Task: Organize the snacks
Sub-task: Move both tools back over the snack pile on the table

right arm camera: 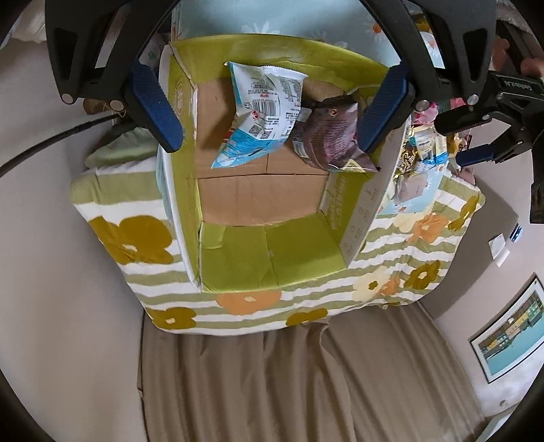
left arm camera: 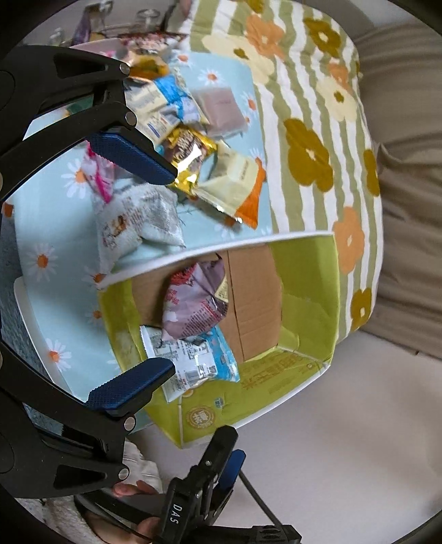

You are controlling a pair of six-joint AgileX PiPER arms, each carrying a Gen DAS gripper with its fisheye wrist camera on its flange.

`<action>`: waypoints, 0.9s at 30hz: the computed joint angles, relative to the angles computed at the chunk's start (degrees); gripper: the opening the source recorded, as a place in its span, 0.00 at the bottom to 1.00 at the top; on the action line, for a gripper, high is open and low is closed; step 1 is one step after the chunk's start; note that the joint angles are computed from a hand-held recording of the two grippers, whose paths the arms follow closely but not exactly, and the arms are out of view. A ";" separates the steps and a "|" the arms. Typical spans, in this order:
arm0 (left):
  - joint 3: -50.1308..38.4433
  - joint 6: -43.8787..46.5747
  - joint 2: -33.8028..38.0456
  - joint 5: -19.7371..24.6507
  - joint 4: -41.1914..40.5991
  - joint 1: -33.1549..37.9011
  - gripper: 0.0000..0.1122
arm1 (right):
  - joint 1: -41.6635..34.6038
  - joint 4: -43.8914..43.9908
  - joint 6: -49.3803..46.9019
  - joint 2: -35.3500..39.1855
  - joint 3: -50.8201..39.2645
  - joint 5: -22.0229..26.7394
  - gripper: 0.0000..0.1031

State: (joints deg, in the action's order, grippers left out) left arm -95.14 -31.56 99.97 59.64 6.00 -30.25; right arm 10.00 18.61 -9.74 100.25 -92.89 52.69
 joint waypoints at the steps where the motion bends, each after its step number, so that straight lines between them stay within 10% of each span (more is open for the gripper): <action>1: 0.60 -1.07 -0.88 0.23 0.42 -0.18 0.90 | 0.00 0.68 -0.85 -0.29 0.25 -0.24 0.99; 18: 19.53 -6.14 -21.64 -2.36 4.30 5.36 0.90 | 13.32 -1.65 1.23 -2.55 -0.75 -4.45 0.99; 27: 31.25 21.44 -35.69 1.04 -12.30 29.06 0.90 | 28.19 -12.48 19.98 0.62 -4.70 -6.07 0.99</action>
